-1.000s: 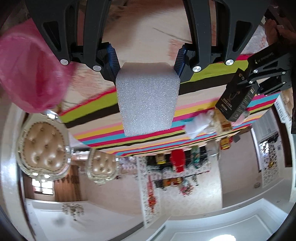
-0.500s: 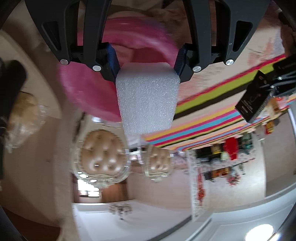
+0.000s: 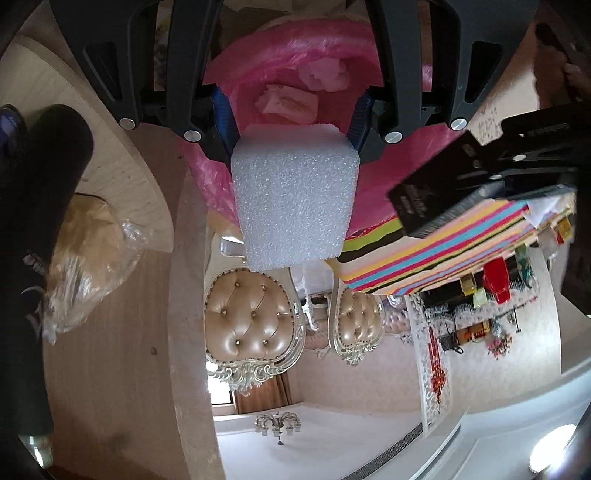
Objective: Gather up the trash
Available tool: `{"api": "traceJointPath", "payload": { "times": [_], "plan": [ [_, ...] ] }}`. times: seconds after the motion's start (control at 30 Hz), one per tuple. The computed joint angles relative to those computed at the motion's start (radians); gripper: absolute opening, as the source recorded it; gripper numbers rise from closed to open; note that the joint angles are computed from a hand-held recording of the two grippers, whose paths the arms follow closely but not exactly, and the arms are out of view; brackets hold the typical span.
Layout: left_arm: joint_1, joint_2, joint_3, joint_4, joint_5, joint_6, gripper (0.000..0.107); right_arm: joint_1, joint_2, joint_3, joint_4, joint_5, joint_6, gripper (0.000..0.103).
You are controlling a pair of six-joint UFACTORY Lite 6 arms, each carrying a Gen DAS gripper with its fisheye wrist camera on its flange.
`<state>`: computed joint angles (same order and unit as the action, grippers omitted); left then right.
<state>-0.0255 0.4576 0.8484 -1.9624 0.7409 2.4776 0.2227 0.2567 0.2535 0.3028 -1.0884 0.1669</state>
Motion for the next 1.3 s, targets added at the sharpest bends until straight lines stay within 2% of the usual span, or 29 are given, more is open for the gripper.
{"api": "traceJointPath", "payload": {
  "times": [0.03, 0.07, 0.1, 0.23, 0.3, 0.4, 0.57, 0.67, 0.83, 1.0, 1.13, 1.3],
  "plan": [
    [0.000, 0.019, 0.022, 0.014, 0.006, -0.033, 0.061, -0.024, 0.003, 0.002, -0.038, -0.001, 0.016, 0.057],
    [0.004, 0.029, 0.029, -0.013, 0.009, -0.038, 0.076, -0.056, 0.011, 0.008, -0.083, -0.005, 0.036, 0.063],
    [0.015, 0.028, 0.017, -0.058, 0.020, -0.012, 0.078, -0.072, 0.016, 0.011, -0.098, -0.011, 0.051, 0.069],
    [0.106, -0.013, -0.029, -0.070, 0.045, 0.040, 0.082, -0.061, -0.012, -0.031, -0.084, -0.042, 0.078, 0.071],
    [0.172, -0.077, -0.100, -0.130, 0.049, 0.136, 0.091, -0.019, -0.039, -0.058, -0.044, -0.052, 0.077, 0.071],
    [0.287, -0.156, -0.198, -0.212, 0.057, 0.272, 0.097, 0.084, -0.085, -0.092, 0.045, -0.053, 0.072, 0.071],
    [0.494, -0.183, -0.210, -0.131, 0.023, 0.278, 0.098, 0.324, -0.159, -0.054, 0.248, 0.028, -0.037, 0.071],
    [0.600, -0.185, -0.197, -0.113, 0.010, 0.301, 0.098, 0.452, -0.146, 0.032, 0.351, 0.080, -0.122, 0.073],
    [0.839, -0.178, -0.140, 0.033, 0.072, 0.269, 0.098, 0.636, 0.029, 0.283, 0.445, 0.173, -0.214, 0.075],
    [1.058, -0.068, 0.004, 0.137, 0.099, 0.231, 0.098, 0.757, 0.242, 0.599, 0.494, 0.296, -0.323, 0.077],
    [1.198, 0.076, 0.211, 0.195, 0.083, 0.140, 0.098, 0.830, 0.405, 0.888, 0.567, 0.414, -0.501, 0.078],
    [1.326, 0.284, 0.568, 0.291, 0.044, -0.111, 0.098, 0.877, 0.615, 1.300, 0.761, 0.562, -0.822, 0.078]
  ]
}}
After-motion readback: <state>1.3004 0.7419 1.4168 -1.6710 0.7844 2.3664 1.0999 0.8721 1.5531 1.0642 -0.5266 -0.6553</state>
